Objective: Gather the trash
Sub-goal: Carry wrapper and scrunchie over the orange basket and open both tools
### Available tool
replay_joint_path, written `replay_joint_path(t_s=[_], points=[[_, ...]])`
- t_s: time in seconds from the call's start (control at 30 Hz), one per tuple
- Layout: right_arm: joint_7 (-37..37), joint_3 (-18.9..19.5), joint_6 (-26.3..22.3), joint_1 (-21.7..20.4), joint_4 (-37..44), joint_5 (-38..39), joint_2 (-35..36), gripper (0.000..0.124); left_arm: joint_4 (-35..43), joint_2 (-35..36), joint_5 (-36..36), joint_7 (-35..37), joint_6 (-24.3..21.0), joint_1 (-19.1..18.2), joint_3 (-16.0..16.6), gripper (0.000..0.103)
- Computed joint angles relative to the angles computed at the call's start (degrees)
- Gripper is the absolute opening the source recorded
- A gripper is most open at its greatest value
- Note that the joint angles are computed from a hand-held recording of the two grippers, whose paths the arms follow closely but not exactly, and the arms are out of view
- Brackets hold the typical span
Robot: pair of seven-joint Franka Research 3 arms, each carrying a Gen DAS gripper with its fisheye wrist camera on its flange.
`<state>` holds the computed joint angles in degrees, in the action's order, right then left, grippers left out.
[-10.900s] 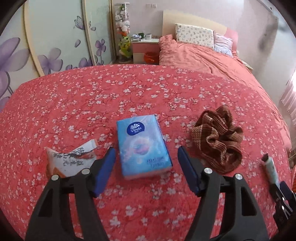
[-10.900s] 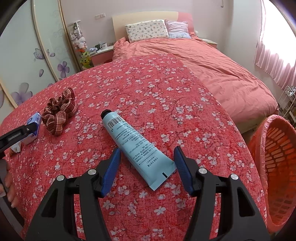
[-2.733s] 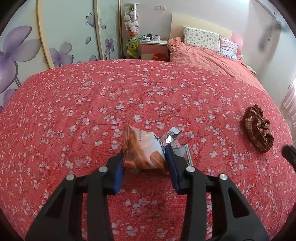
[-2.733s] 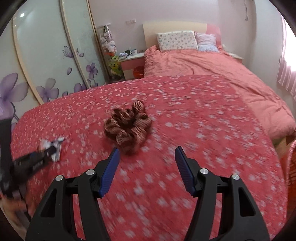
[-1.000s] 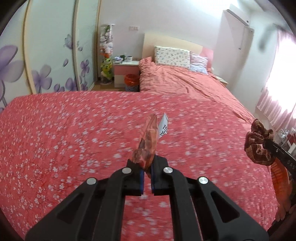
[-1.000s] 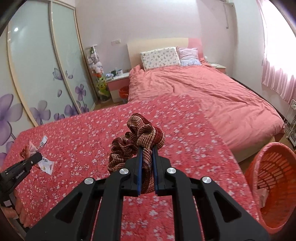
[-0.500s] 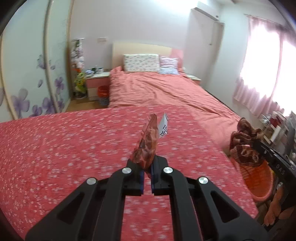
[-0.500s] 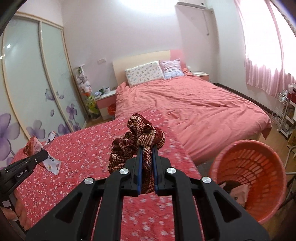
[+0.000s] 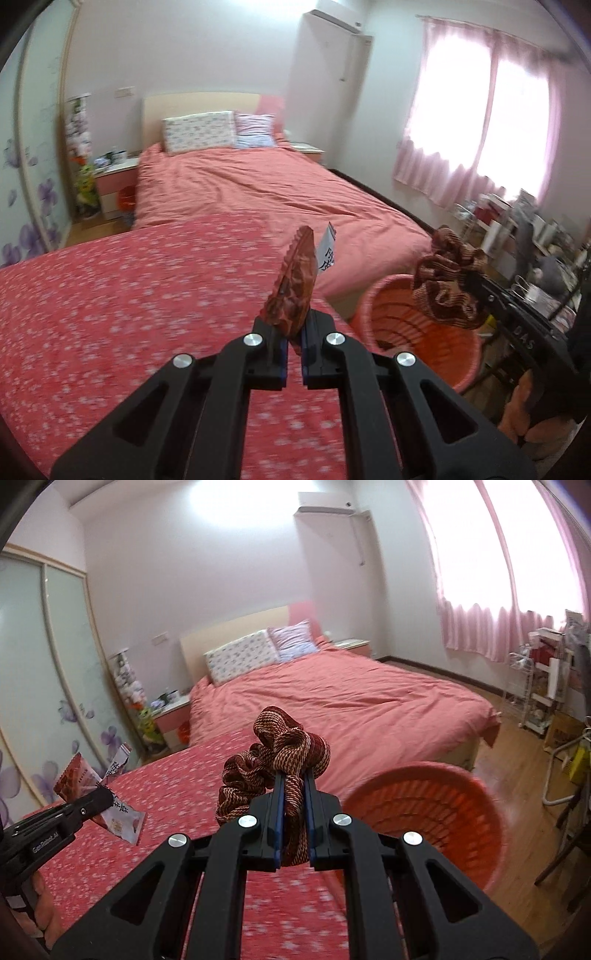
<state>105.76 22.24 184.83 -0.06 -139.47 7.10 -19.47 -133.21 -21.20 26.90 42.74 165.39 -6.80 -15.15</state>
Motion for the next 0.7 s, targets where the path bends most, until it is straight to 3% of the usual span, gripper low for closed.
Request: replay_joint_path(t_s=[0.17,0.43,0.7], points=[[1.9,3.0,0.7,-6.4,-2.1,-0.1,-1.9,0.01,4.5,5.9,-0.1,0.5,1.4,-2.3,-1.4,0.006],[4.7,6.3,0.3,-14.5,-3.1,-0.9,-1.6,0.01,11.8,16.4,-3.7,4.0,3.5,-7.6,-0.8,0.006],[6.0,5.8,0.6,-16.7,-3.1,-2.3,0.5,0.01,20.4,25.8,-6.0,7.7,2.0,-11.2,-0.4,0.006]])
